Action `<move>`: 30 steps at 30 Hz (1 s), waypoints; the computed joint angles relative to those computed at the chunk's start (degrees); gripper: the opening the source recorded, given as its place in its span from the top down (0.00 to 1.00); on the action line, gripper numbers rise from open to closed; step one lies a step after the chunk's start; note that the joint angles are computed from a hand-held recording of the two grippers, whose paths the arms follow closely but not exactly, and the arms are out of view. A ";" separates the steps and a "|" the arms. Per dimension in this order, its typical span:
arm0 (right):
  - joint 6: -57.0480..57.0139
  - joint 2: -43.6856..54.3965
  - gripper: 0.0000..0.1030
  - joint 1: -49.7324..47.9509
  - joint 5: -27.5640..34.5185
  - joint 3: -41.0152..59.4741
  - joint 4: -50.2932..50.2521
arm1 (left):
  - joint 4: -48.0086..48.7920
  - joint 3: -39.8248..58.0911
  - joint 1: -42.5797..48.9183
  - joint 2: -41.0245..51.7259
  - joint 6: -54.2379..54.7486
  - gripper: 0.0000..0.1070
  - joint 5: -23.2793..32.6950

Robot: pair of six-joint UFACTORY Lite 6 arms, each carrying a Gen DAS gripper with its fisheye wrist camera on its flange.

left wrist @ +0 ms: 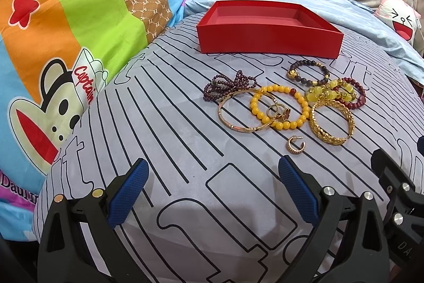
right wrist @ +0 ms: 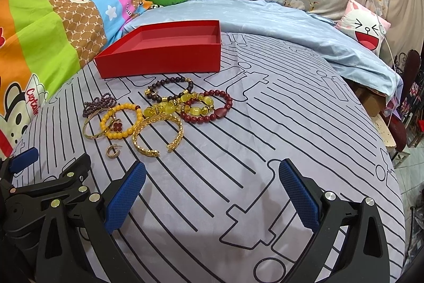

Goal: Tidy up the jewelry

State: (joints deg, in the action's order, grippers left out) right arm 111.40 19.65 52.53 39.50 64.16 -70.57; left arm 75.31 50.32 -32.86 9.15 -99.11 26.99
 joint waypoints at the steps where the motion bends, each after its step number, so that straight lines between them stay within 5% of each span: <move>1: 0.35 0.17 0.06 0.17 0.09 -0.04 -0.18 | 0.07 0.01 0.01 0.05 -0.09 0.12 -0.03; 30: 0.29 0.16 0.06 0.11 -0.01 0.00 -0.06 | 1.86 -0.35 -0.25 0.66 -2.46 0.12 -0.20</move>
State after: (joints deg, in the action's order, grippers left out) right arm 111.69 19.82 52.64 39.48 64.16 -70.63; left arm 77.17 49.98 -33.11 9.81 -101.57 26.78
